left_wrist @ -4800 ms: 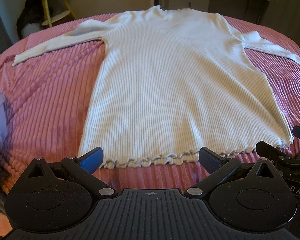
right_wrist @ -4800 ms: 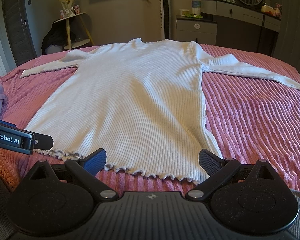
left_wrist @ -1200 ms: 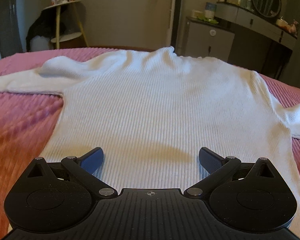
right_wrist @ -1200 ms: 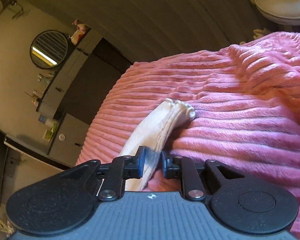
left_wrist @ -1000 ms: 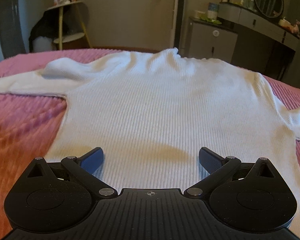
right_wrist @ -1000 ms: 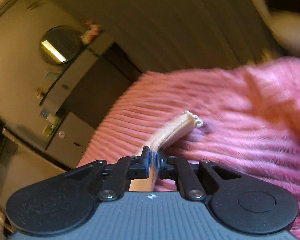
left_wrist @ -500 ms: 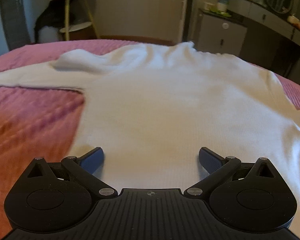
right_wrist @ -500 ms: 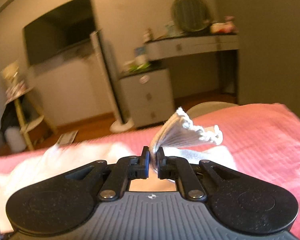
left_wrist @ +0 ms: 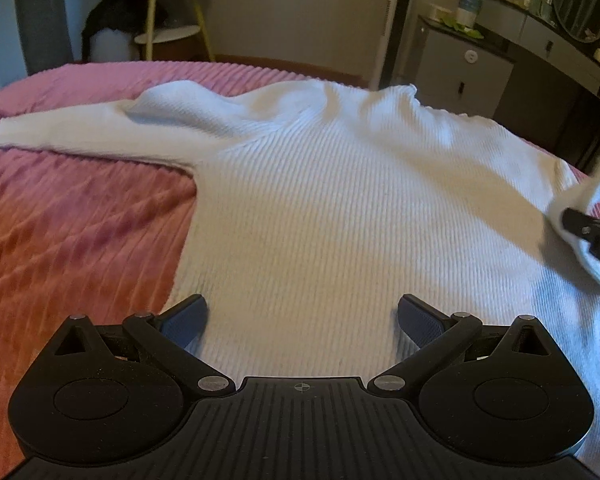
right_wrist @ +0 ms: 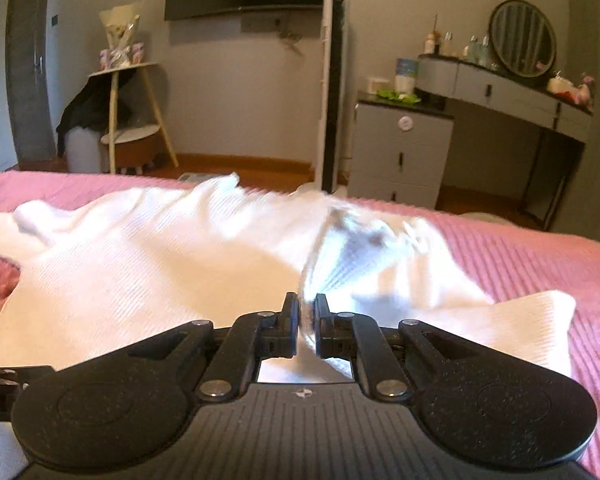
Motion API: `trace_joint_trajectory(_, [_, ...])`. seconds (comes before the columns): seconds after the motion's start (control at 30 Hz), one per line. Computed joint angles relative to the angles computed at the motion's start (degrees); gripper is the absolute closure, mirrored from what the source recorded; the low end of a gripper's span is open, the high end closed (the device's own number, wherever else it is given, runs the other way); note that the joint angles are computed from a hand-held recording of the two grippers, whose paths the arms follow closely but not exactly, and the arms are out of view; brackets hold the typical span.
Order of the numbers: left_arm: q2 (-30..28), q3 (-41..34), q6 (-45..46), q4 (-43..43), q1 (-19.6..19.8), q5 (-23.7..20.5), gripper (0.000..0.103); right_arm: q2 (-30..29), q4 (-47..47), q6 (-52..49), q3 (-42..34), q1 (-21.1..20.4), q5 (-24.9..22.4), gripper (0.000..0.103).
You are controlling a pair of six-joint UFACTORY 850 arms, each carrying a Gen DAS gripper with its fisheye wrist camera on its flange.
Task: Fold small clothes
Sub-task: 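Fold the held sleeve across the sweater body toward the left tool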
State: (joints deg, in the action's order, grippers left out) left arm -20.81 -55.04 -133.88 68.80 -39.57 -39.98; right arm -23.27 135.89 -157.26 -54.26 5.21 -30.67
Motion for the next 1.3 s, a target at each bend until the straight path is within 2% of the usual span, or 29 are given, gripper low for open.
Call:
trace_joint_trajectory(0.17, [-0.4,-0.1,0.4,-0.2,0.3,0.6,0.000,0.0,-3.1,0.9,1.0,0.2,0.0,0.081])
trace_joint_trajectory(0.3, [-0.2,0.2,-1.3,1.7,0.2,0.8,0.000,2.6,-7.6,9.8,4.0,-3.3,-4.4,0.057])
trace_joint_trajectory(0.4, [-0.2,0.1,-1.6,3.4,-0.2,0.8,0.000,4.2,-8.8,17.9,6.3,-7.1,-7.3,0.057])
trace_joint_trajectory(0.5, [-0.2,-0.1,-2.2,6.5,-0.8,1.2,0.000,3.1,-10.8,26.3,6.8,-10.5,-8.6,0.058])
trace_joint_trajectory(0.53, [-0.1,-0.3,-2.1,7.4,-0.9,1.6,0.000,2.0,-12.5,28.9,6.1,-11.1,-7.6,0.061])
trace_joint_trajectory(0.6, [-0.1,-0.8,-2.4,9.1,-0.9,2.4,0.000,-0.2,-15.8,34.3,4.2,-11.9,-5.5,0.081])
trace_joint_trajectory(0.63, [-0.2,-1.3,-2.2,9.5,-0.9,2.7,0.000,-1.0,-15.4,35.5,3.8,-12.3,-5.8,0.084])
trace_joint_trajectory(0.8, [-2.6,-6.3,2.8,10.0,0.1,4.2,0.000,-2.1,-11.6,35.2,3.4,-13.2,-8.1,0.086])
trace_joint_trajectory(0.87, [-4.0,-8.7,3.6,10.4,1.5,7.0,0.000,-2.6,-12.7,37.7,2.9,-14.0,-8.9,0.085])
trace_joint_trajectory(0.93, [-5.2,-10.3,0.7,13.1,3.6,12.8,0.000,-3.4,-12.7,40.3,2.2,-14.6,-10.0,0.085])
trace_joint_trajectory(1.0, [-6.3,-11.4,-4.2,16.6,5.7,18.6,0.005,-3.7,-12.1,41.1,1.9,-15.0,-10.4,0.084])
trace_joint_trajectory(1.07, [-7.5,-12.5,-10.1,20.9,7.3,22.4,0.030,-4.2,-11.9,41.7,1.4,-15.2,-10.3,0.084])
trace_joint_trajectory(1.1, [-8.3,-13.3,-10.6,20.7,8.1,24.3,0.033,-4.5,-11.9,42.1,1.2,-15.3,-10.6,0.084])
trace_joint_trajectory(1.2, [-10.7,-15.9,-5.9,15.0,9.8,28.6,0.038,-5.0,-11.8,43.0,0.7,-15.2,-10.7,0.084])
trace_joint_trajectory(1.27, [-11.4,-16.9,-5.3,14.8,10.3,29.8,0.055,-5.2,-11.7,43.0,0.7,-15.2,-11.0,0.084])
trace_joint_trajectory(1.3, [-11.9,-17.7,-1.9,11.5,10.5,30.2,0.062,-5.2,-11.7,43.1,0.6,-15.2,-11.0,0.084])
